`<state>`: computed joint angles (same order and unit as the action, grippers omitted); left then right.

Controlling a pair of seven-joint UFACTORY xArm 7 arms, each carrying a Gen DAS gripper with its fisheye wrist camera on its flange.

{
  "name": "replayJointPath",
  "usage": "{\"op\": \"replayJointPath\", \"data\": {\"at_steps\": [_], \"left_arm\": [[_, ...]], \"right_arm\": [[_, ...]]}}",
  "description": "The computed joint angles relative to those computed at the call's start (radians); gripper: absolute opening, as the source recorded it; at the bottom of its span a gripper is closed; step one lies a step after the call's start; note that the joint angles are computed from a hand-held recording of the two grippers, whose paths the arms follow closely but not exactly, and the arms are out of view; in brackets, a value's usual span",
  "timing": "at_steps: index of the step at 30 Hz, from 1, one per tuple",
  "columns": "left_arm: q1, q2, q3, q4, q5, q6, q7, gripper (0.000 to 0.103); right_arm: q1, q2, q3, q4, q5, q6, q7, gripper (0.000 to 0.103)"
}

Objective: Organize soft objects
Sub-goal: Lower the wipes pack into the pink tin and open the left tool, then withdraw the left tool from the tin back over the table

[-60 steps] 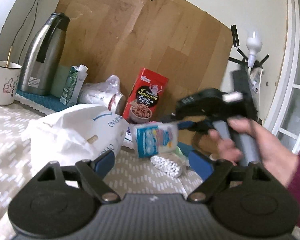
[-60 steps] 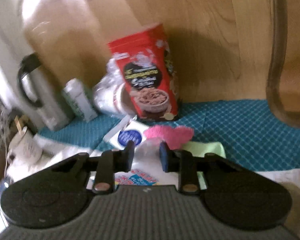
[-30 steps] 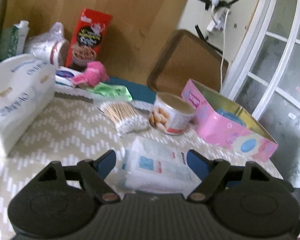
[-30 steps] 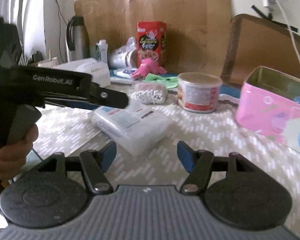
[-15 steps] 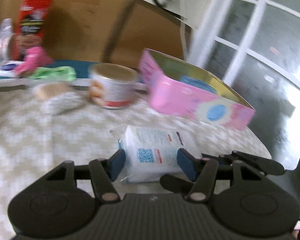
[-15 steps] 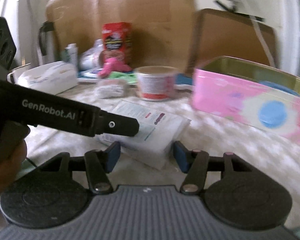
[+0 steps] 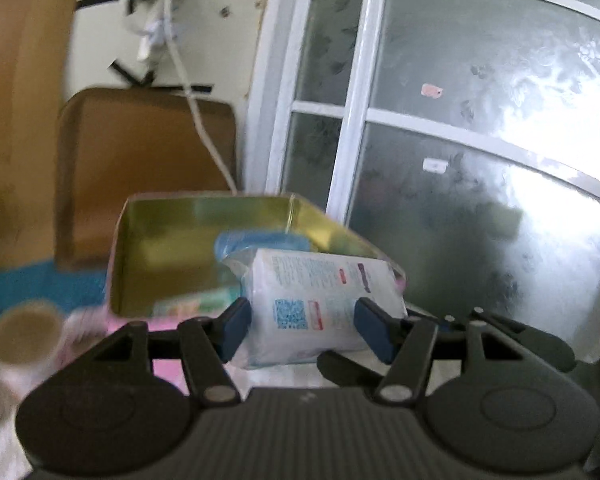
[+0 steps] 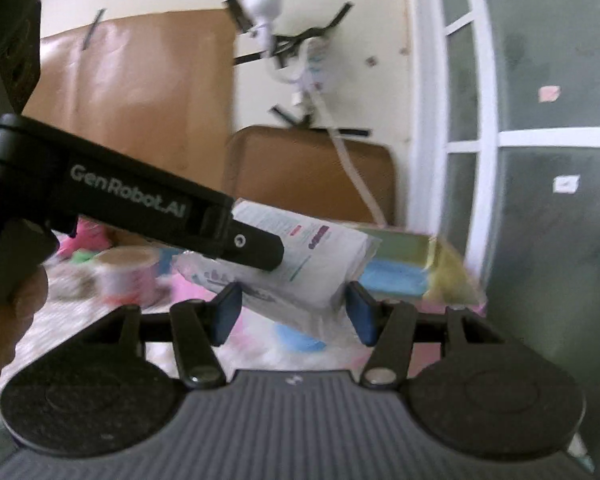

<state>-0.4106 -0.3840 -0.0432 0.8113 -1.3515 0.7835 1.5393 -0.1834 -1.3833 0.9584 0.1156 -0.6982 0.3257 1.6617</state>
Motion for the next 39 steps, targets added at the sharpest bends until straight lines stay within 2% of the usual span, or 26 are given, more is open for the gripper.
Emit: {"op": "replayJointPath", "data": {"at_steps": [3,5,7,11,13,15,19,20,21,25,27,29,31,34,37,39], "left_arm": [[-0.031,0.079,-0.068,0.064,-0.042,-0.116,-0.024,0.059],[-0.054,0.131,-0.111,0.1,-0.058,-0.216,-0.029,0.06],[-0.074,0.177,-0.141,0.13,-0.069,-0.311,-0.028,0.07],[-0.103,0.251,-0.178,0.171,-0.028,-0.473,-0.087,0.073],[-0.105,0.256,-0.171,0.164,0.011,-0.493,-0.142,0.074],[-0.102,0.247,-0.152,0.155,0.023,-0.472,-0.16,0.075],[-0.096,0.217,-0.137,0.122,0.071,-0.493,-0.209,0.076],[-0.094,0.205,-0.129,0.112,0.086,-0.483,-0.228,0.076],[-0.093,0.189,-0.118,0.098,0.094,-0.471,-0.238,0.076],[-0.098,0.12,-0.078,0.034,0.094,-0.458,-0.207,0.076],[-0.098,0.084,-0.056,-0.003,0.098,-0.448,-0.19,0.077],[-0.096,0.054,-0.037,-0.034,0.111,-0.444,-0.181,0.077],[-0.097,0.024,-0.015,-0.067,0.115,-0.444,-0.159,0.077],[-0.092,-0.009,0.023,-0.106,0.113,-0.44,-0.133,0.078],[-0.06,-0.025,0.06,-0.12,0.153,-0.403,-0.164,0.078],[-0.044,-0.033,0.086,-0.13,0.159,-0.397,-0.144,0.078]], "right_arm": [[-0.174,-0.007,-0.019,-0.008,-0.031,-0.14,0.005,0.06],[-0.306,0.006,-0.006,0.004,-0.027,-0.233,-0.008,0.06],[-0.417,0.015,0.023,0.023,-0.013,-0.298,-0.019,0.06],[-0.545,0.084,0.07,0.079,0.027,-0.275,-0.076,0.061],[-0.577,0.093,0.076,0.079,0.062,-0.298,-0.078,0.062],[-0.546,0.084,0.069,0.062,0.094,-0.29,-0.087,0.063],[-0.43,0.047,0.08,0.03,0.157,-0.221,-0.092,0.064],[-0.375,0.033,0.082,0.021,0.17,-0.178,-0.085,0.064],[-0.354,0.027,0.089,0.021,0.174,-0.16,-0.071,0.064],[-0.167,0.017,0.115,0.02,0.188,0.021,-0.005,0.067],[-0.098,0.029,0.127,0.03,0.192,0.095,0.028,0.068],[-0.06,0.046,0.122,0.036,0.194,0.124,0.063,0.068],[-0.032,0.068,0.098,0.034,0.197,0.117,0.102,0.068],[-0.035,0.119,0.052,0.038,0.172,0.054,0.129,0.069],[-0.066,0.174,0.06,0.083,0.132,0.033,0.151,0.069],[-0.094,0.205,0.068,0.114,0.113,0.001,0.167,0.069]]}}
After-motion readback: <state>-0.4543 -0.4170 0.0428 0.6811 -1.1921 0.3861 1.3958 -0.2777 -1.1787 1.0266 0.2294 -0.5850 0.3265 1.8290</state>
